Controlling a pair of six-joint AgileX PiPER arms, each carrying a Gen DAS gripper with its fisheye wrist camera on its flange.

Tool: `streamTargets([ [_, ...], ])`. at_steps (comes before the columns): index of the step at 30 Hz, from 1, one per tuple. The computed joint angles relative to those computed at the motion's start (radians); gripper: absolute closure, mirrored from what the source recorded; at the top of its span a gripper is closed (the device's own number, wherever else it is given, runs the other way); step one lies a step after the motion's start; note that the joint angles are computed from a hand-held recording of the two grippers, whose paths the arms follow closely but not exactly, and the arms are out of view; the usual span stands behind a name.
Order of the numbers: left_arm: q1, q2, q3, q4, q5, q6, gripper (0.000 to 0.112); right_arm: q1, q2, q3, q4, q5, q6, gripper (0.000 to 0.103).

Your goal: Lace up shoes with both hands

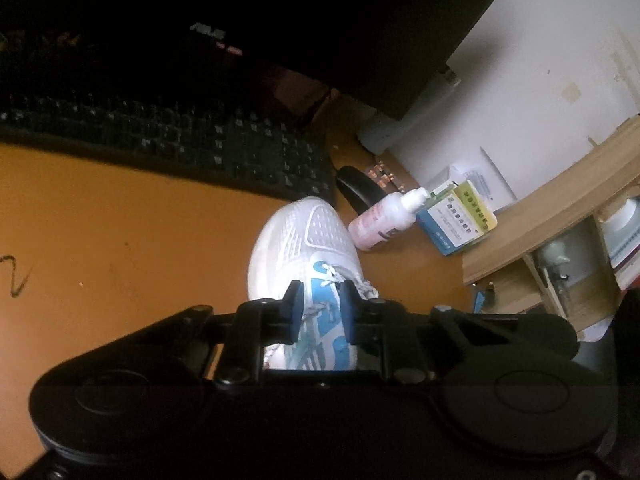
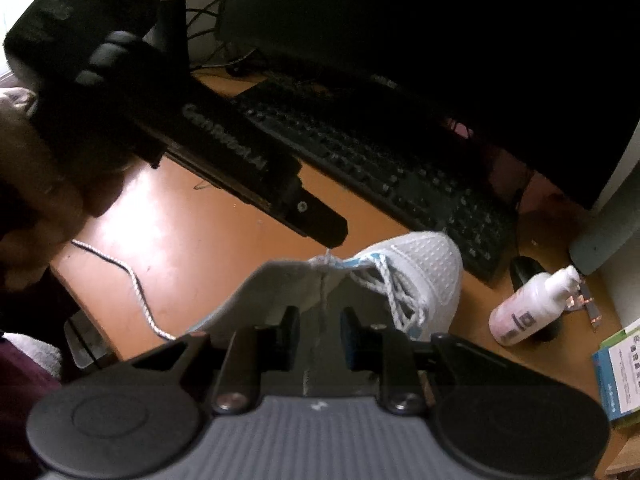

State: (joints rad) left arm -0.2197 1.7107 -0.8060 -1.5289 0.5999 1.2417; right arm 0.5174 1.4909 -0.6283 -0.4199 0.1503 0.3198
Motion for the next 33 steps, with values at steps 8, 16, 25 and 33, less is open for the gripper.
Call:
streamTargets([
  [8,-0.007,0.01,0.004,-0.028,0.006,0.017,0.111,-0.001,-0.018,0.006,-0.015,0.009,0.014,0.08],
  [16,0.118,-0.115,0.065,-0.005,-0.007,0.038,0.112,-0.005,-0.067,0.041,-0.145,0.005,0.154,0.079],
  [25,0.501,-0.319,0.115,0.146,-0.022,0.019,0.112,0.023,-0.191,0.089,-0.232,0.058,0.256,0.066],
  [33,0.733,-0.402,0.155,0.275,-0.007,0.009,0.112,0.027,-0.207,0.116,-0.26,0.069,0.273,0.066],
])
